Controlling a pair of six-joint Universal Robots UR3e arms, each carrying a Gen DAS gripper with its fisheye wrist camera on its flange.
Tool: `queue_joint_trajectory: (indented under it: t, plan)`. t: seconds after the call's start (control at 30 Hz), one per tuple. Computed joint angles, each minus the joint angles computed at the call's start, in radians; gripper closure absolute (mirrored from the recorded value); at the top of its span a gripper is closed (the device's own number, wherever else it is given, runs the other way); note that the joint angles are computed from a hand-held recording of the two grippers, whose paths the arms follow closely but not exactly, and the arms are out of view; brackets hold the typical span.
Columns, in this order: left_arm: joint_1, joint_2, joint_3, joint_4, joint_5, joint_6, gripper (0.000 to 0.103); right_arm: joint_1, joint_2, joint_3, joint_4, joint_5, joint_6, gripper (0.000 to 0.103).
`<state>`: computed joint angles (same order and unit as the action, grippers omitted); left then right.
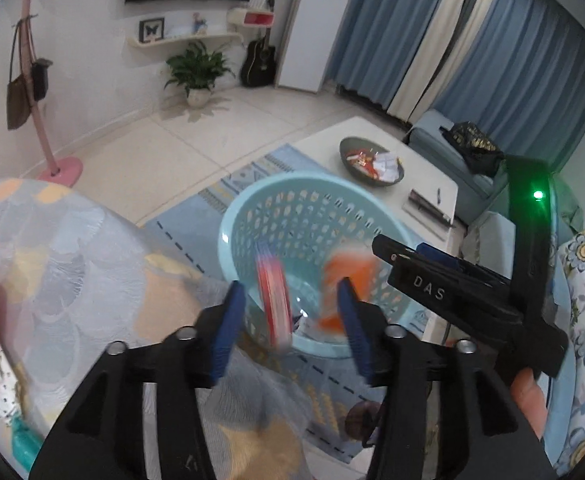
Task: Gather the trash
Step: 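Carry the box and orange cup over the basket and release both, then return both grippers to the table and approach the pink bottle and teal cup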
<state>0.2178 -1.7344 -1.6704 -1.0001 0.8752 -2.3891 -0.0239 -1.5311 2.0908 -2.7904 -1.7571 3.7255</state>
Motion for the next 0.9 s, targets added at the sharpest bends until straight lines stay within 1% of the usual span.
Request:
queue_joint_trajectory:
  t: [0.07,0.27,0.37,0.47,0.53,0.67,0.73,0.8,0.9]
  plan:
    - [0.033,0.056,-0.031,-0.015,-0.039,0.020,0.042,0.008,-0.034,0.008,0.007,-0.012,-0.002,0.043]
    - [0.122,0.206,-0.092,-0.082,-0.120,0.078,0.040,0.089,-0.104,-0.029,0.051,-0.059,0.017,0.043]
    - [0.174,0.268,-0.110,-0.130,-0.157,0.110,0.040,0.155,-0.117,-0.071,0.078,-0.098,0.029,0.043]
    - [0.230,0.315,-0.106,-0.205,-0.197,0.144,0.040,0.223,-0.120,-0.126,0.107,-0.141,0.042,0.043]
    - [0.282,0.352,-0.110,-0.265,-0.229,0.185,0.040,0.263,-0.118,-0.156,0.117,-0.166,0.046,0.043]
    - [0.423,0.420,-0.086,-0.469,-0.297,0.327,0.040,0.371,-0.084,-0.253,0.140,-0.224,0.048,0.043]
    - [0.483,0.436,-0.062,-0.564,-0.319,0.385,0.039,0.418,-0.059,-0.302,0.148,-0.244,0.046,0.043]
    - [0.562,0.443,-0.030,-0.680,-0.345,0.467,0.036,0.471,-0.022,-0.358,0.151,-0.264,0.035,0.043]
    - [0.672,0.441,0.015,-0.810,-0.363,0.568,0.036,0.542,0.045,-0.446,0.157,-0.282,0.021,0.043]
